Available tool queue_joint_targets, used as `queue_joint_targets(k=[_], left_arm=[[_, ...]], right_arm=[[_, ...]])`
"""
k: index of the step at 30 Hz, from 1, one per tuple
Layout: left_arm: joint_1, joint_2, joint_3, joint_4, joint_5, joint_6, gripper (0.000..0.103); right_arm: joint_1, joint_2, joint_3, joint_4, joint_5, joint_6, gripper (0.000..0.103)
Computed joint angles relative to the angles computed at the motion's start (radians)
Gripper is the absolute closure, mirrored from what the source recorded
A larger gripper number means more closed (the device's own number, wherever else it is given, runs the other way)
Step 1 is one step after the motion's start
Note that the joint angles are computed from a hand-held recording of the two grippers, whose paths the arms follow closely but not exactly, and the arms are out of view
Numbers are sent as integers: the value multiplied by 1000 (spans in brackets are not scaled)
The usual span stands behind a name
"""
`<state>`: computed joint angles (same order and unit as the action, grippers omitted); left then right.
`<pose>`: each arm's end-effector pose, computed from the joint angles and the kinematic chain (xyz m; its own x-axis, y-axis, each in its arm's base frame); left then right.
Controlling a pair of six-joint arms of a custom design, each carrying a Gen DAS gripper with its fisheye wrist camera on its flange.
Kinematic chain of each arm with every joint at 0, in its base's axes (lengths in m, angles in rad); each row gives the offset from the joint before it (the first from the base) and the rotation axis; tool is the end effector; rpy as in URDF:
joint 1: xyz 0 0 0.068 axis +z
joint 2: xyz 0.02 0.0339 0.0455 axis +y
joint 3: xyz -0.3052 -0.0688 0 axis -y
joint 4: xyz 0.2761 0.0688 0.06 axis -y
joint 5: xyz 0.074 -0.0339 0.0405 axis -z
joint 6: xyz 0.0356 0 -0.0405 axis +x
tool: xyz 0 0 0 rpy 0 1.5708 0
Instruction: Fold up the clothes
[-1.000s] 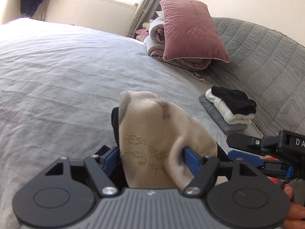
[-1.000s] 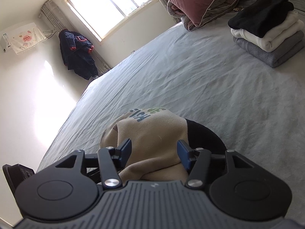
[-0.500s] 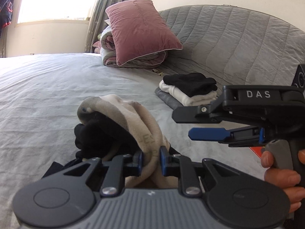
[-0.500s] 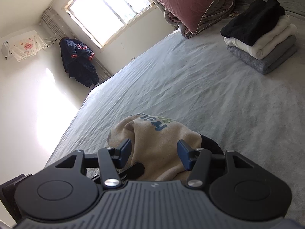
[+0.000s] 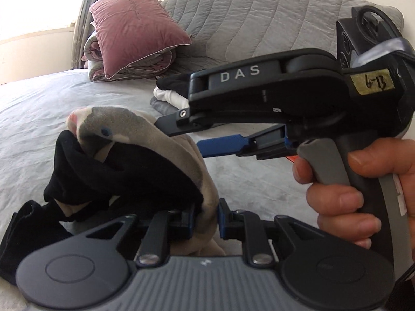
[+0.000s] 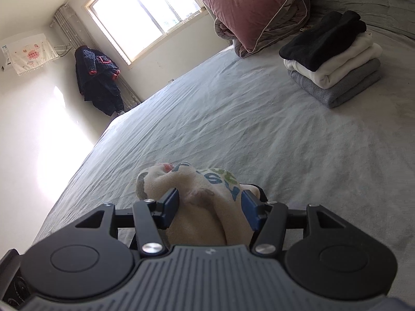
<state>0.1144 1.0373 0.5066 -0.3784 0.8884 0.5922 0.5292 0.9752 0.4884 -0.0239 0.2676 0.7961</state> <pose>0.1944 -0.0055 0.2122 -0.4261 0.3054 -0.8516 0.7708 0.6153 -0.1650 0.1907 0.1006 0.2371 -0.5008 0.5055 -0.7026 0.1002 0.8401 0.5330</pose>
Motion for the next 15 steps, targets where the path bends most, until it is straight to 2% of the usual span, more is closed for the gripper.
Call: queue_joint_targets(k=[1,2,3,6,10,12,15], left_arm=[[-8,-5,-6,7,-7,-5,86],[-18,-10,-12,17,-17,-13,86],[-24,-14,-14,20,-25,-19,85],[-17,-14,6,-20,-24,-8,85],[52,5,70,-145,26,69,74],[94,7,94,-181,45,95,63],[151,38,136,-215,69,104,54]], right_arm=[[-7,-6,-5,-4,-2,-5,47],[-15,-9,-9,-5,-7,-9,56],[-28,-10,-14,-3,-24,-14,71],[-51,-7,-27,-2,-42,-8,84],[-60,-29,-42,-22,-19,-1,87],[-67,-50,-53,-36,-14,7,88],[-77,-82,-66,-58,-18,19,88]])
